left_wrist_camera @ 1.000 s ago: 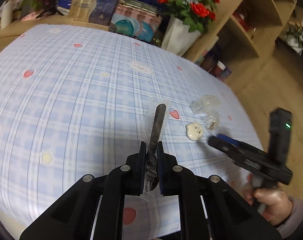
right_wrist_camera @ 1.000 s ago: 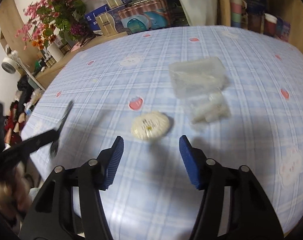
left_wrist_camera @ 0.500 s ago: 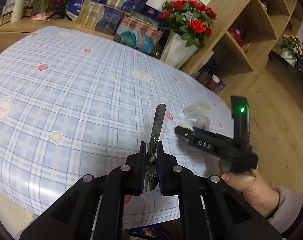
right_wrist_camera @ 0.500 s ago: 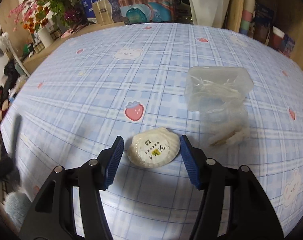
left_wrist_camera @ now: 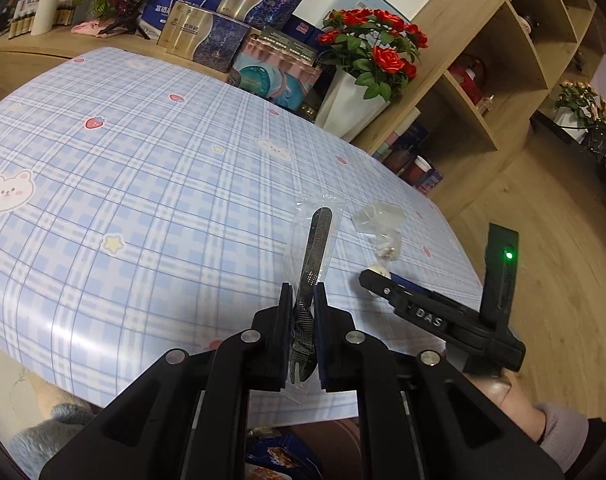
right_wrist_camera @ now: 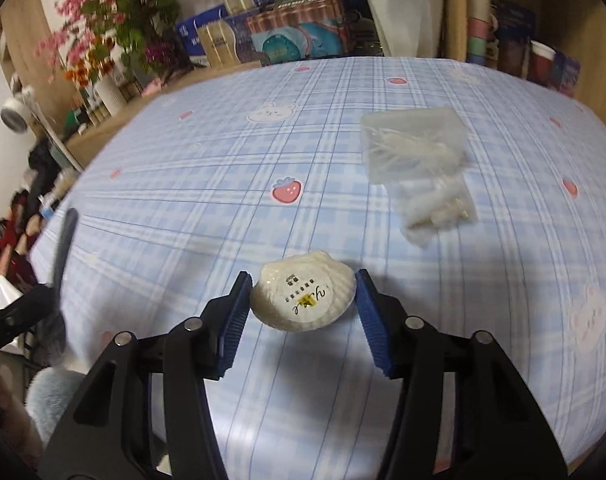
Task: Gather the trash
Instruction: 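Drop the cream packet into the brown bin with the right tool while the left tool drops the spoon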
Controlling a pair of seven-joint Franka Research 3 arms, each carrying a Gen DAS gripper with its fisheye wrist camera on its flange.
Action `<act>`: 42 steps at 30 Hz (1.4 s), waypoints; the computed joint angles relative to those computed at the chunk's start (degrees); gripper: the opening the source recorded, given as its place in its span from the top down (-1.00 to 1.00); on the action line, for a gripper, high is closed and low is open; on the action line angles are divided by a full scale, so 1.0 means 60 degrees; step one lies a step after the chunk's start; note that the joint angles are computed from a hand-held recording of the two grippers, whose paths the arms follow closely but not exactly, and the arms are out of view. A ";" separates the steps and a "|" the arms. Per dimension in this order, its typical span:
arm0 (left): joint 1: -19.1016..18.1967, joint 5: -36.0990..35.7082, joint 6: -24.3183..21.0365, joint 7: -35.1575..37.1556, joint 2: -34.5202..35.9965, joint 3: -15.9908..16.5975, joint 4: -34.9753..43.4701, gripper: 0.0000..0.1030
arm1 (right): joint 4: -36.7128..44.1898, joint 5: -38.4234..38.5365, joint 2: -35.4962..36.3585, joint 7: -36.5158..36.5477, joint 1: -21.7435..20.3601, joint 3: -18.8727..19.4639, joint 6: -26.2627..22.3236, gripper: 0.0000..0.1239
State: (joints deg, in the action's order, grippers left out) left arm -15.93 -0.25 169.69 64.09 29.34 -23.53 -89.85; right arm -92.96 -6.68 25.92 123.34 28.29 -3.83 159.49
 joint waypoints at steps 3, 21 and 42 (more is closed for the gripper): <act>-0.0053 0.0048 0.0005 -0.0029 -0.0246 0.0011 -0.0222 0.79 | -0.1048 0.0024 -0.0703 0.0251 0.0071 -0.0032 0.0749 0.13; -0.0478 0.0093 0.0315 -0.0411 -0.2218 0.0049 -0.2031 0.80 | -0.4955 -0.1401 -0.3977 0.0872 -0.0516 0.0887 0.2364 0.13; -0.0722 -0.0313 0.0827 -0.0218 -0.3399 -0.0033 -0.3387 0.80 | -0.6415 -0.1246 -0.5383 0.0629 -0.1691 0.2586 0.2279 0.07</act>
State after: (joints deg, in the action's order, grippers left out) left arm -20.26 -2.12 174.65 62.79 8.95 -23.73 -110.17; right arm -131.45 -14.16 -6.38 127.11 18.14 11.69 173.16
